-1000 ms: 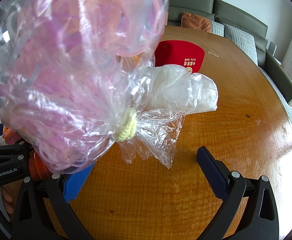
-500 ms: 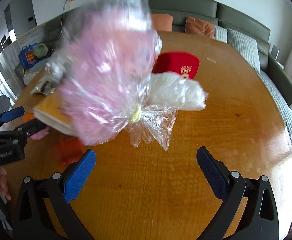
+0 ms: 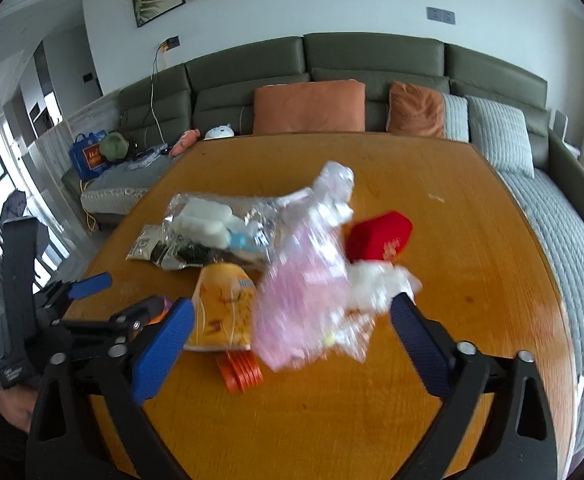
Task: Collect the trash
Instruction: 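Grasp the orange-purple toy block with the left tool while the right tool holds the pink bag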
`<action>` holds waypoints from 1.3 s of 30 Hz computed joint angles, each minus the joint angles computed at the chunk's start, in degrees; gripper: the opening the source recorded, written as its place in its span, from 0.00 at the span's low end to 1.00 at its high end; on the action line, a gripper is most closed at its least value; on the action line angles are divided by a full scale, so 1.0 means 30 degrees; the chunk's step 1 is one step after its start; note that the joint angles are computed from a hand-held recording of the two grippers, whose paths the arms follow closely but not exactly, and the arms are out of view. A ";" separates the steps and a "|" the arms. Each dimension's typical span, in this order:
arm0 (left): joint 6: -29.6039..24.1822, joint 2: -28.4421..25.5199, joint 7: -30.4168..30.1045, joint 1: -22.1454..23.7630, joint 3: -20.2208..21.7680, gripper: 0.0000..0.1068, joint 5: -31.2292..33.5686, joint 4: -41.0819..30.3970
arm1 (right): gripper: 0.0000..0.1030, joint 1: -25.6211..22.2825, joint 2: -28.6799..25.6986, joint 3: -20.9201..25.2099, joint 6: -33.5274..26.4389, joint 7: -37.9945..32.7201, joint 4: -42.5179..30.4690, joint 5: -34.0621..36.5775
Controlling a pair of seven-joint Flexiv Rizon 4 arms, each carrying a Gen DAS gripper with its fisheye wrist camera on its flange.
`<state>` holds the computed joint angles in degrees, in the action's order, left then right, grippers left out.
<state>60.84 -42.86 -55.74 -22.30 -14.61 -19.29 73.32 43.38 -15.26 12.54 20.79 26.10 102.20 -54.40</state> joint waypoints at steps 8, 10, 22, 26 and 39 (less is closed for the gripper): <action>-0.1324 -0.0639 -0.1623 -0.0373 0.1265 0.91 0.1036 -0.1299 | 0.28 -0.0373 -0.0946 -0.0448 0.0065 -0.2242 -0.0964 0.1593; -0.1514 -0.0780 -0.1517 -0.0494 0.1378 0.91 0.1522 -0.1420 | 0.27 -0.0337 -0.0695 -0.0504 0.0342 -0.1614 -0.0616 0.1216; -0.3370 -0.1954 -0.1319 -0.0314 0.1107 0.38 0.1679 -0.2803 | 0.27 -0.0511 0.0446 -0.0240 0.0636 -0.0074 0.0388 -0.0924; -0.2162 -0.1483 -0.0340 0.0507 0.0101 0.38 0.0439 -0.2021 | 0.27 -0.0551 0.0314 -0.0395 0.0707 -0.0405 -0.0335 -0.2114; 0.0155 -0.0721 -0.0632 0.2613 0.0746 0.38 -0.1099 -0.1470 | 0.27 0.0041 -0.4696 -0.2564 0.4627 -0.6021 -0.7314 -0.2212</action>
